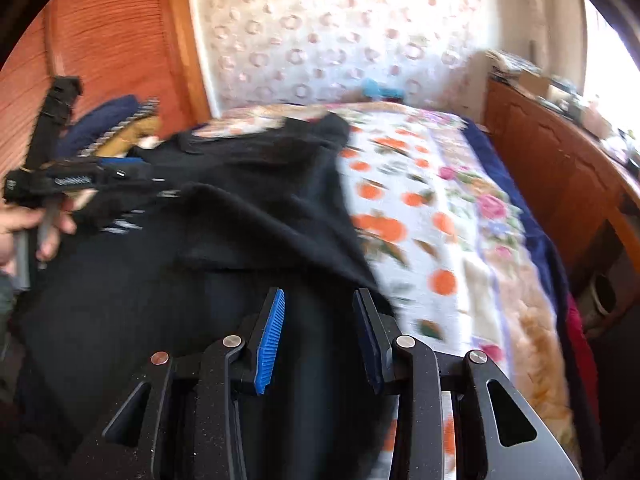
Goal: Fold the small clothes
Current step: 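Lay the folded side down with the right gripper and release it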
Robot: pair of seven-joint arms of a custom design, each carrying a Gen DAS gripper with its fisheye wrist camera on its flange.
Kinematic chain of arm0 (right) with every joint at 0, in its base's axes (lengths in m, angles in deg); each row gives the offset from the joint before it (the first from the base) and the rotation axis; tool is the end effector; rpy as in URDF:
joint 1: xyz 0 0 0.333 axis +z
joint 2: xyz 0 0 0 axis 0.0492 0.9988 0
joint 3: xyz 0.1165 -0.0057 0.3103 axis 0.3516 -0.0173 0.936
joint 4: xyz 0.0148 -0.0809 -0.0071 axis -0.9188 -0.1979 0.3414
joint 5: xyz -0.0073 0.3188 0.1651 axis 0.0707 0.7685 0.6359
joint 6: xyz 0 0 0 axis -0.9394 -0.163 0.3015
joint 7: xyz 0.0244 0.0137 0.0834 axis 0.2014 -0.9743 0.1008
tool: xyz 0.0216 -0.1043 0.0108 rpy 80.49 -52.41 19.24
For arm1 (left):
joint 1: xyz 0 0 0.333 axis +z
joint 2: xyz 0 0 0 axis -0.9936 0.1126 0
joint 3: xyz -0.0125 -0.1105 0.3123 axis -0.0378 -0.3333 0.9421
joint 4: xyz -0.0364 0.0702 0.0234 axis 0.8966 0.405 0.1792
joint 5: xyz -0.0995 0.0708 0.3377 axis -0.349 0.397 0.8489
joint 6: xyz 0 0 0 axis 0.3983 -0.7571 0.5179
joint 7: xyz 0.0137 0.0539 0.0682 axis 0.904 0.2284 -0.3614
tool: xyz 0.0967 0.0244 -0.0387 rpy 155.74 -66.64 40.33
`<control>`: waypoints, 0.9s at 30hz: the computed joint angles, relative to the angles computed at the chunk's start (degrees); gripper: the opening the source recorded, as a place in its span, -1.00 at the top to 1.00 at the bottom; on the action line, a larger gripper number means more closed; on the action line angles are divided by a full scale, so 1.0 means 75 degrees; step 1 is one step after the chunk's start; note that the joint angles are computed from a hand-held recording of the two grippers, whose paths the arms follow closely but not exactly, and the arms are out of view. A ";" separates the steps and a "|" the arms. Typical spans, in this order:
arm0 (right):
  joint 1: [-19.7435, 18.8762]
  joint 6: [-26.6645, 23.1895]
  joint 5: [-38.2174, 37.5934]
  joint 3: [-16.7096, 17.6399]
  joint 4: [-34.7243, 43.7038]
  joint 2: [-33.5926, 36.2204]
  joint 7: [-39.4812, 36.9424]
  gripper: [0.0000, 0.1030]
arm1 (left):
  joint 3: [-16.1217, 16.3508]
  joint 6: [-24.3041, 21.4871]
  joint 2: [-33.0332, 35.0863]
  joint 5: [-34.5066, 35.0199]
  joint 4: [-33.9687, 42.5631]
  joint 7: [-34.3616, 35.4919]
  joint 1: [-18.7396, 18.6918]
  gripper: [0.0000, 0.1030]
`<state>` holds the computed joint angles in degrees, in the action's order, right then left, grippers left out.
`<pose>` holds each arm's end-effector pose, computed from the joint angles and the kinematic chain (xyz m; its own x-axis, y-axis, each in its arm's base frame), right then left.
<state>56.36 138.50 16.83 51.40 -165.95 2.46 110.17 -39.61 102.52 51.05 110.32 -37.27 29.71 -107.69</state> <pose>0.5542 0.3209 0.4301 0.3570 -0.9340 -0.0154 -0.5710 -0.2052 -0.7949 0.6220 -0.3797 0.4789 -0.2946 -0.9525 0.0770 -0.6702 0.1485 -0.7272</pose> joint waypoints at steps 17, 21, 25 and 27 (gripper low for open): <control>-0.1060 -0.1925 -0.1994 0.1179 0.2549 0.1274 0.0602 0.76 | 0.0598 0.1300 -0.1750 0.1909 -0.2835 -0.2102 0.0050 -0.62; -0.1011 -0.1281 -0.2407 0.1220 0.2114 0.0948 0.0976 0.80 | 0.0613 0.1348 -0.1867 0.2266 -0.3029 -0.2521 0.0160 -0.62; -0.1269 -0.1026 -0.2353 0.1667 0.1610 0.0465 0.0808 0.80 | 0.0554 0.1308 -0.1969 0.2514 -0.3116 -0.2738 0.0260 -0.62; -0.1645 -0.1126 -0.2205 0.2198 0.1567 0.0395 0.0513 0.80 | 0.0545 0.1262 -0.1985 0.2674 -0.3113 -0.2870 0.0279 -0.62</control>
